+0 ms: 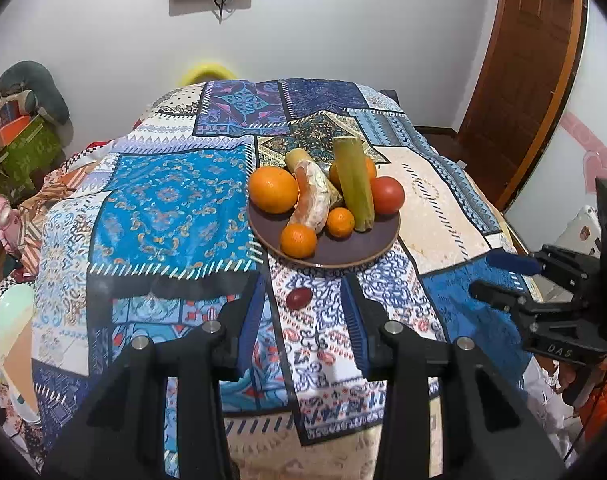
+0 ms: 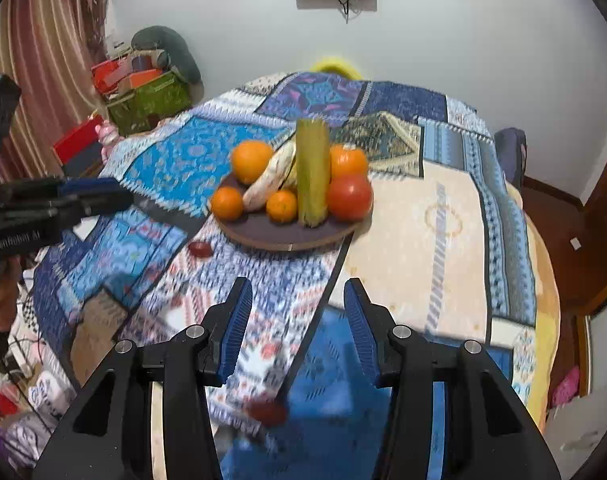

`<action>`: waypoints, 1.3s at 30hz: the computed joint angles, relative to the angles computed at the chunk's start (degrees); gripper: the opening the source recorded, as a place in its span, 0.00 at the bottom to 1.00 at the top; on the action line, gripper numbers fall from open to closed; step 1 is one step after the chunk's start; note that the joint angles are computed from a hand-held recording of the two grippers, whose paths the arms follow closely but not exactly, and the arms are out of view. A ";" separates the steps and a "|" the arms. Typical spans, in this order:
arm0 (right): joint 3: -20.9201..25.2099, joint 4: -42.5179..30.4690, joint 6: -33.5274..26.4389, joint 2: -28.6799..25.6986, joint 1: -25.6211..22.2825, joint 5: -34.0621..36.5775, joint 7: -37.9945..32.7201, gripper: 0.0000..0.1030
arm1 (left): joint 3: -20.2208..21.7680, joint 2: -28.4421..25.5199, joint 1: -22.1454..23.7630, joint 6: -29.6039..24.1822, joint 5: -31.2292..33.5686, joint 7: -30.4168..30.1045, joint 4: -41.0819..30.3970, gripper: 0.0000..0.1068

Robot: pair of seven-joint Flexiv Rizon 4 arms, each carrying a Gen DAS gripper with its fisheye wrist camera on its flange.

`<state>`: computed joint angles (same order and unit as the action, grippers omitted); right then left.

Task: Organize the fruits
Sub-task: 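Withdraw both grippers from the plate, then grasp a small dark red fruit with the right gripper while the left gripper grasps another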

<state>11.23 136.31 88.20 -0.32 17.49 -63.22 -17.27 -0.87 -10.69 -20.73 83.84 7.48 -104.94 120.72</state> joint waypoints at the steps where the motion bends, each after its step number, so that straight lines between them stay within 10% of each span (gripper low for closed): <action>1: 0.48 0.56 -0.31 0.22 0.27 1.85 -1.12 0.43 | 0.31 0.30 -0.28 -0.33 0.49 -0.36 0.10 0.37; 14: 4.43 5.86 -2.80 2.21 3.64 17.49 -8.88 0.43 | 1.12 3.09 -0.53 -2.74 8.79 -8.44 1.23 0.49; 23: 5.62 5.69 -4.04 0.05 7.60 29.58 -16.91 0.43 | -0.86 2.59 1.97 -2.49 2.94 -4.69 3.70 0.49; 28: 5.07 5.36 -4.56 -1.41 8.59 31.44 -18.30 0.28 | 0.76 1.25 0.94 -4.06 6.79 -8.18 2.01 0.49; 39: 1.96 5.27 -1.71 -1.30 7.29 24.06 -13.60 0.28 | -0.91 -3.43 1.82 -3.26 0.83 -1.52 0.50 0.49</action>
